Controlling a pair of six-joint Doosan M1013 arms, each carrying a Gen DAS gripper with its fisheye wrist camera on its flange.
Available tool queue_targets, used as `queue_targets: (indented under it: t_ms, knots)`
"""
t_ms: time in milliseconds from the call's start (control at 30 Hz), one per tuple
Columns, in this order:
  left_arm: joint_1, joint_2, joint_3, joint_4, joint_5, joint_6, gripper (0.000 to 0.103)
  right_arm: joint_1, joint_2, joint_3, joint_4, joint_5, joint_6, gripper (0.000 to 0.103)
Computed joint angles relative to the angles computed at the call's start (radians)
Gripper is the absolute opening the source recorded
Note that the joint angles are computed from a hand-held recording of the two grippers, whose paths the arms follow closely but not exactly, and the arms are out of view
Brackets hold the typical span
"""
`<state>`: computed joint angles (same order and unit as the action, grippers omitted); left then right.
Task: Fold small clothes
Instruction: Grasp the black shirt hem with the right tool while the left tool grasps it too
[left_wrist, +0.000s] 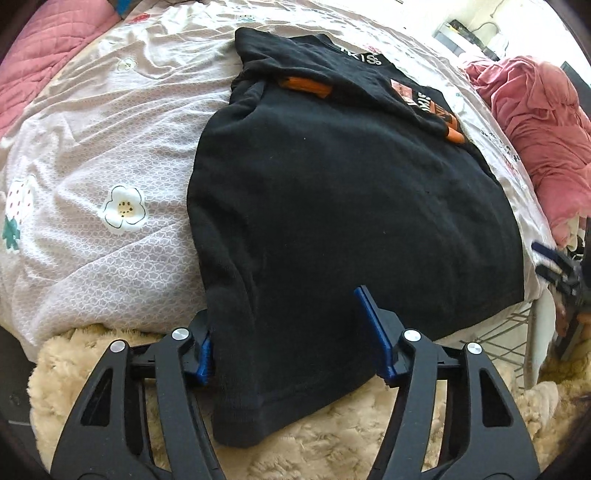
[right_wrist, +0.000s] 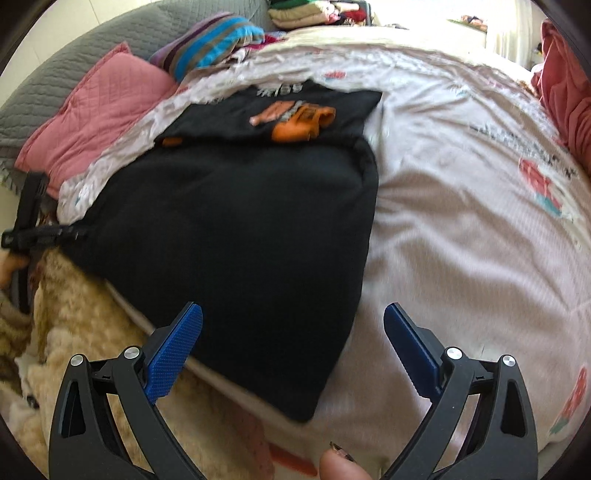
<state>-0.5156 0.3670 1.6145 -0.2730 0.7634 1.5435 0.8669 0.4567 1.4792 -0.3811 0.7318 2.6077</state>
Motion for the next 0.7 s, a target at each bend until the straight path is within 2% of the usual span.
queue_targets:
  t_ms: [67, 100, 133, 167, 333, 400, 500, 567, 600, 633, 700]
  knots:
    - [0.003, -0.001, 0.002, -0.011, -0.006, 0.009, 0.055, 0.003, -0.004, 0.012, 0.038, -0.004, -0.011, 0.091]
    - [0.004, -0.001, 0.003, -0.019, -0.008, 0.015, 0.055, 0.003, -0.007, 0.022, 0.073, -0.015, -0.026, 0.08]
    - [0.006, -0.002, 0.006, -0.022, -0.011, 0.018, 0.054, 0.002, -0.009, 0.03, 0.104, -0.022, -0.041, 0.076]
    - [0.007, -0.003, 0.007, -0.028, -0.012, 0.023, 0.054, 0.002, -0.009, 0.033, 0.118, -0.021, -0.047, 0.075]
    - [0.013, -0.011, 0.015, -0.041, -0.013, 0.04, 0.054, 0.003, 0.0, 0.037, 0.156, 0.0, -0.062, 0.052]
    - [0.014, -0.014, 0.018, -0.042, -0.012, 0.044, 0.054, 0.0, 0.0, 0.045, 0.175, -0.018, -0.066, 0.048]
    - [0.018, -0.016, 0.019, -0.06, -0.011, 0.056, 0.054, -0.003, 0.004, 0.054, 0.174, -0.051, -0.067, 0.044]
    - [0.021, -0.017, 0.019, -0.073, -0.004, 0.069, 0.054, -0.002, 0.011, 0.05, 0.156, -0.05, -0.062, 0.032]
    - [0.022, -0.018, 0.02, -0.074, -0.001, 0.071, 0.053, 0.0, 0.011, 0.048, 0.138, -0.048, -0.058, 0.017]
    - [0.023, -0.017, 0.019, -0.071, 0.002, 0.07, 0.052, 0.005, 0.008, 0.046, 0.102, -0.046, -0.044, 0.011]
    - [0.022, -0.017, 0.018, -0.068, 0.005, 0.073, 0.05, 0.01, -0.003, 0.046, 0.066, -0.05, -0.054, 0.009]
